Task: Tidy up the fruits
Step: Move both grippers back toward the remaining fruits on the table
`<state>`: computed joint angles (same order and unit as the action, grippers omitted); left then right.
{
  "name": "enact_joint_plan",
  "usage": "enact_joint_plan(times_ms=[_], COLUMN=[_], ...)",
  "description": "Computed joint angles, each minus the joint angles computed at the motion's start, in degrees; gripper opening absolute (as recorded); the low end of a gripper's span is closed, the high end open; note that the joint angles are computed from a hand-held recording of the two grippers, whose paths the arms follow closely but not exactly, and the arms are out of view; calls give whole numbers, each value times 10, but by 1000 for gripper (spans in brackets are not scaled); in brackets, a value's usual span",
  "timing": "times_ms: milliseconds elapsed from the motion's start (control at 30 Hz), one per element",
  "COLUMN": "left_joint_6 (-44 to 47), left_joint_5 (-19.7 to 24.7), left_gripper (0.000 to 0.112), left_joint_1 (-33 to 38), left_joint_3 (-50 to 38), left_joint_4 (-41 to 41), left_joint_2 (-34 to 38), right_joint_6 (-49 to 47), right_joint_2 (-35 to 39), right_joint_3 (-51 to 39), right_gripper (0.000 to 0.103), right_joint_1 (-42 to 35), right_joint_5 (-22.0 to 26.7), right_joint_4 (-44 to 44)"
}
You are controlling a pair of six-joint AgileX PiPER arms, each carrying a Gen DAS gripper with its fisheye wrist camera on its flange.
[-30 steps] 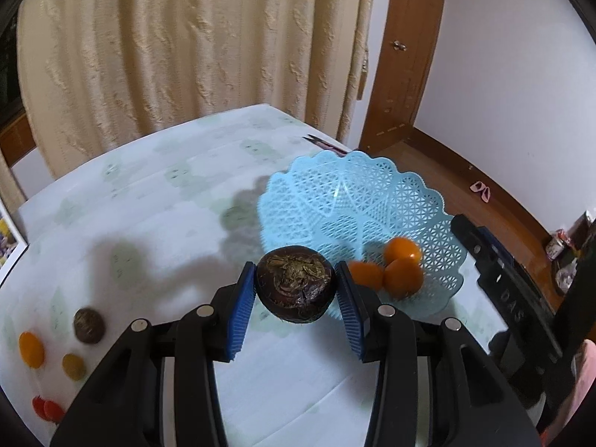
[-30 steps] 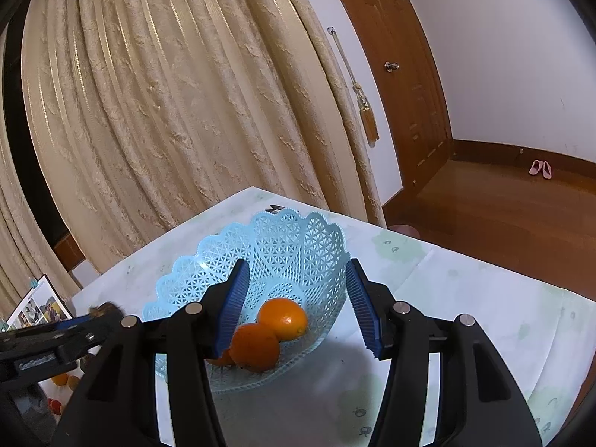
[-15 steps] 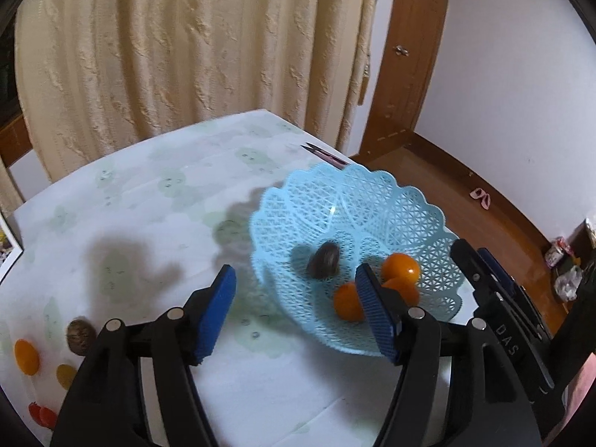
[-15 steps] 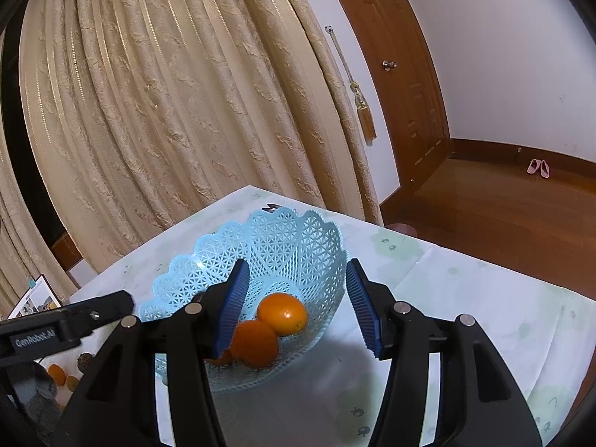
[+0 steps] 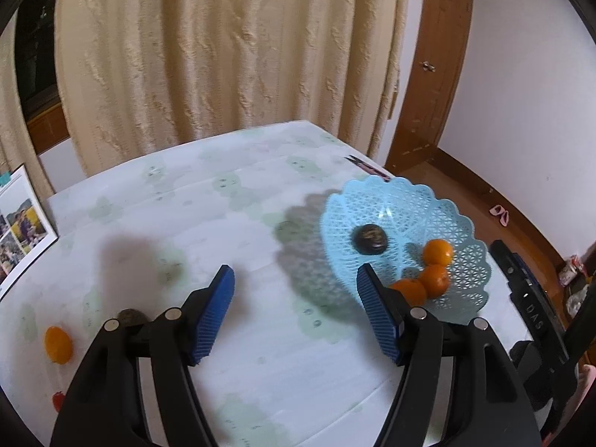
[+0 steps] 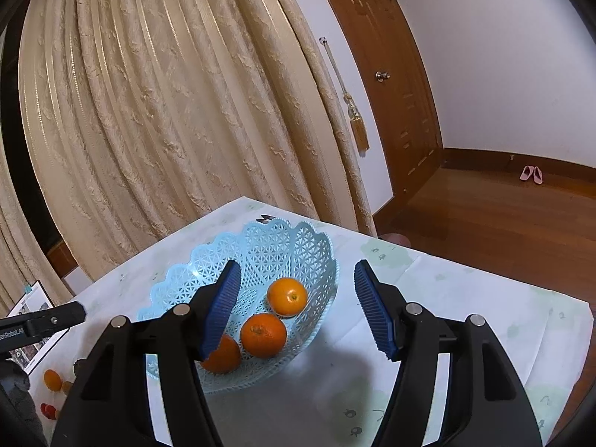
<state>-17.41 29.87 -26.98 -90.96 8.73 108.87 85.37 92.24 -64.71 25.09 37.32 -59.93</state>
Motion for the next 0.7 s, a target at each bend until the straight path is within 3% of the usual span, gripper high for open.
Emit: enact_joint_plan(times_ms=[367, 700], left_joint_6=[9, 81], left_joint_5=[-24, -49], left_gripper=[68, 68], left_joint_1=[85, 198], left_joint_3=[98, 180], left_joint_4=[5, -49], left_joint_2=[-60, -116], right_joint_6=[-18, -137], right_joint_2=[-6, 18], right_joint_3=[-2, -42], right_gripper=[65, 65], right_joint_1=[22, 65], right_joint_5=[23, -4], right_joint_4=[10, 125])
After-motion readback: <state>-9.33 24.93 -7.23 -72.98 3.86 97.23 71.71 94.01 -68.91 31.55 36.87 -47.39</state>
